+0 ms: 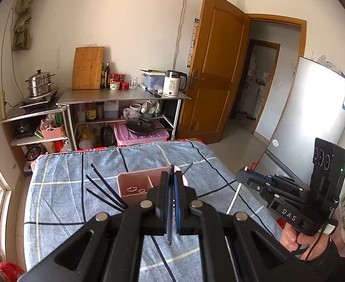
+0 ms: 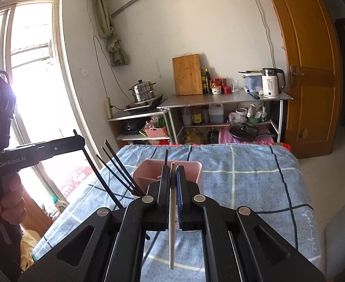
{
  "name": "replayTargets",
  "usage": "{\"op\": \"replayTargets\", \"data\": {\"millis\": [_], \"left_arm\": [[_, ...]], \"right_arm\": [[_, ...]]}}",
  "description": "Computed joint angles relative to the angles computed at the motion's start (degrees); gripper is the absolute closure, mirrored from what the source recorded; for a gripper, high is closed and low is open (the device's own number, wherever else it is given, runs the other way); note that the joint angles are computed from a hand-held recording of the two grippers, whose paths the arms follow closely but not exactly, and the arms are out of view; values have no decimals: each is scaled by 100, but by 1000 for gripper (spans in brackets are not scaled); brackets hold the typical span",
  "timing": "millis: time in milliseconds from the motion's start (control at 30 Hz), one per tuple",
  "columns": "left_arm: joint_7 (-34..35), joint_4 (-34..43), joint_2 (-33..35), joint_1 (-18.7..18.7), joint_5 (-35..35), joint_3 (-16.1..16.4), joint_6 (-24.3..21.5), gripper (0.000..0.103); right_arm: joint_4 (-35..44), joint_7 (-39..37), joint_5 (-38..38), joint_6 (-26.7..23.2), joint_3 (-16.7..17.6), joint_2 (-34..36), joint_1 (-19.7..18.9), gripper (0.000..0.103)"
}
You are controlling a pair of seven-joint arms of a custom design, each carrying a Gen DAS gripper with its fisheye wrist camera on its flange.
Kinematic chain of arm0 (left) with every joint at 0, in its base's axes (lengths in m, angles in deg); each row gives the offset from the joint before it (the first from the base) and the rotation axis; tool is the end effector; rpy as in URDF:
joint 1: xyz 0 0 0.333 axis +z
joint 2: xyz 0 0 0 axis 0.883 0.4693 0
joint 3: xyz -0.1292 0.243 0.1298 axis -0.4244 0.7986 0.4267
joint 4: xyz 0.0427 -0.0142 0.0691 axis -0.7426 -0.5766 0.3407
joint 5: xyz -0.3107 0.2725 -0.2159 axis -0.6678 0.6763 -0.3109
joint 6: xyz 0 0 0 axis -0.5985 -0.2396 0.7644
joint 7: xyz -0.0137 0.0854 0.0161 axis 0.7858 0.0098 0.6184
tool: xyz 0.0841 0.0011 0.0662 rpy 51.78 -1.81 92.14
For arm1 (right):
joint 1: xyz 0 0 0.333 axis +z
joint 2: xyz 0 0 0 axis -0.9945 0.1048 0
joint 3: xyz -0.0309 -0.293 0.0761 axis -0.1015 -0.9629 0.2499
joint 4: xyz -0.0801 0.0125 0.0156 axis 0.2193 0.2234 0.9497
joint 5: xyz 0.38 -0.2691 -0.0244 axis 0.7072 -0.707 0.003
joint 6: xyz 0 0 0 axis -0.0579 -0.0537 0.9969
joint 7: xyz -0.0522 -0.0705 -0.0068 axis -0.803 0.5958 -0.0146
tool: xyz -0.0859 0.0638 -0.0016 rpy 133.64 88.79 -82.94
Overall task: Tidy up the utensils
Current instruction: 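Lift both held chopsticks and carry them above the pink basket, then lower the chopsticks into the pink basket and open both tools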
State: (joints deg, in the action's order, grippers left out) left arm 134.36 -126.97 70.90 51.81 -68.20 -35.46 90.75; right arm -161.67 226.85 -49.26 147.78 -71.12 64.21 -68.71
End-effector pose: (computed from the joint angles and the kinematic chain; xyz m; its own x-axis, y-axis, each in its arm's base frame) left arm 0.6481 -0.2785 0.7343 -0.7207 -0.6720 0.1699 -0.4634 0.2848 -0.8391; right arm 0.5659 0.2654 0.6792 0.0018 -0.9531 -0.3025 -0.5043 0.2604 -0.8234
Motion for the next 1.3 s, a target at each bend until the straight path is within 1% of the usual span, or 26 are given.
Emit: {"op": "replayTargets", "data": {"millis": [133, 300, 400, 467, 667, 733, 867, 1033, 1133, 1300], "left_arm": [[-216, 569, 339, -33, 298, 3, -25, 99], [-518, 1435, 888, -49, 690, -34, -155, 99], [-642, 1950, 1241, -86, 954, -61, -200, 99], [-780, 2347, 1524, -119, 1128, -67, -327, 99], [-900, 3046, 2109, -142, 1377, -139, -469, 99], [-942, 3245, 2287, -160, 1442, -150, -529, 99], [-942, 3365, 2490, -125, 1421, -215, -614, 99], [-861, 3031, 2406, -34, 1313, -258, -610, 99], [-816, 2687, 2240, 23, 1239, -256, -563, 98], [-813, 2388, 2098, 85, 1129, -242, -596, 97]], "right_arm": [[494, 110, -195, 156, 21, 361, -35, 99], [1178, 239, -437, 279, -67, 898, 37, 99], [1522, 361, -535, 362, -168, 1190, 104, 99], [1738, 507, -654, 377, -243, 1378, 162, 99], [2170, 1188, -1422, 418, -516, 1776, 373, 99], [2240, 1242, -1445, 508, -570, 1890, 396, 99], [2223, 1369, -1557, 546, -665, 2004, 473, 99], [2038, 1585, -1848, 489, -729, 1974, 562, 99], [1878, 1455, -1714, 453, -673, 1906, 537, 99], [1567, 1058, -1323, 418, -554, 1757, 469, 98]]}}
